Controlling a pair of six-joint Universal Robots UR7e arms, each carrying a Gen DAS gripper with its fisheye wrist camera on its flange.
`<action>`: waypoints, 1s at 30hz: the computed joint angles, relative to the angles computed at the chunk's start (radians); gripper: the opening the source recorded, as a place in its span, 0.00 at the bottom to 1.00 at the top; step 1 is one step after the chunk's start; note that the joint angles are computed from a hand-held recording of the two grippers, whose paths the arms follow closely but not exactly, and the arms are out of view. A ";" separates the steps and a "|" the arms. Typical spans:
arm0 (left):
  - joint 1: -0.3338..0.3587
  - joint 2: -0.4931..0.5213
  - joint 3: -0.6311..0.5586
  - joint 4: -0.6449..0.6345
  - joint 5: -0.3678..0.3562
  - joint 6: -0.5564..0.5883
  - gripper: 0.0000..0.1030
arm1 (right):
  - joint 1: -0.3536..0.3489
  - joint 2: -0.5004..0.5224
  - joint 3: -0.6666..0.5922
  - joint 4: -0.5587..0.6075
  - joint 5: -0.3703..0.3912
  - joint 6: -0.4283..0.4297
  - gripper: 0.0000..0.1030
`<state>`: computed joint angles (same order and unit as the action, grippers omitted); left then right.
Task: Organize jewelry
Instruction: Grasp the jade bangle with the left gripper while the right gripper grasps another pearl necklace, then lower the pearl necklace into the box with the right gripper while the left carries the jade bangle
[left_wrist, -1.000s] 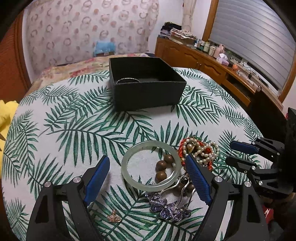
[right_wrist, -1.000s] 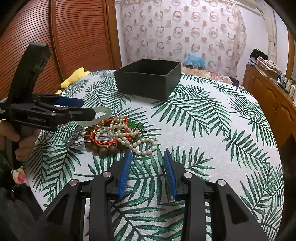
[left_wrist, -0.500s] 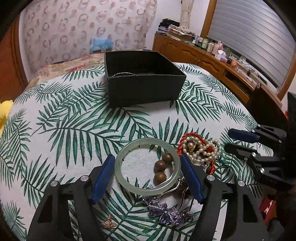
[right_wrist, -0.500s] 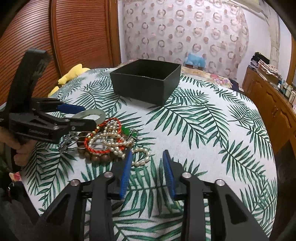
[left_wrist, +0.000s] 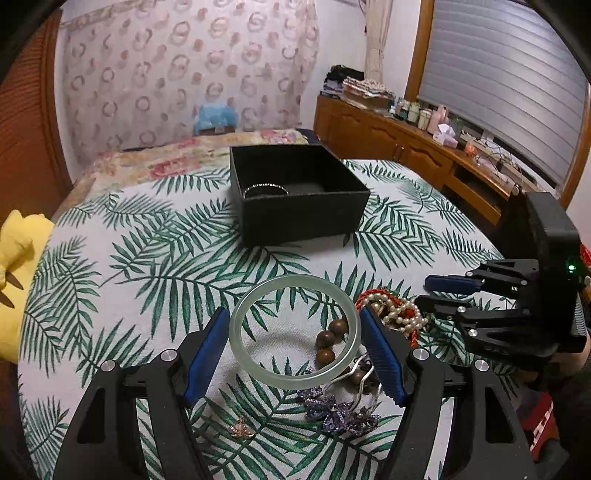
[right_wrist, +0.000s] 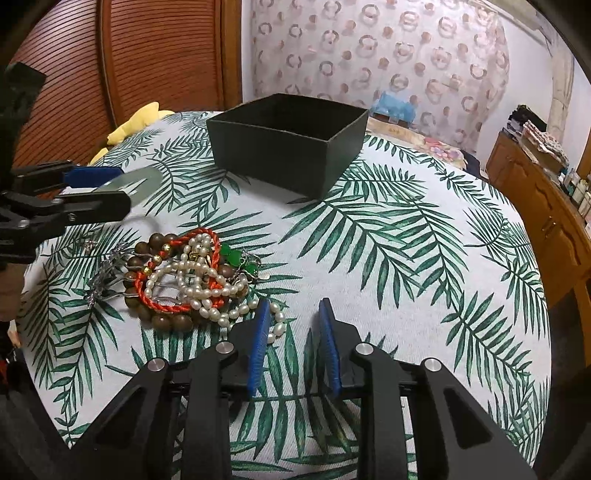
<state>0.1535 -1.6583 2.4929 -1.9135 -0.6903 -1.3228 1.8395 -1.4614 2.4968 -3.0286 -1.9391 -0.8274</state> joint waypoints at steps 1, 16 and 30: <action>-0.005 -0.001 0.000 0.002 0.003 -0.003 0.67 | 0.004 0.004 -0.002 0.001 -0.003 -0.001 0.24; -0.023 -0.016 0.006 0.016 0.023 -0.037 0.67 | 0.045 -0.051 -0.045 0.105 0.060 0.026 0.06; -0.061 -0.051 -0.036 0.152 0.074 -0.097 0.67 | 0.173 -0.106 -0.197 0.173 0.136 0.064 0.06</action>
<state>0.0921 -1.7096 2.4565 -1.7610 -0.6165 -1.4197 2.0126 -1.5676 2.3002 -2.8554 -1.8027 -0.7639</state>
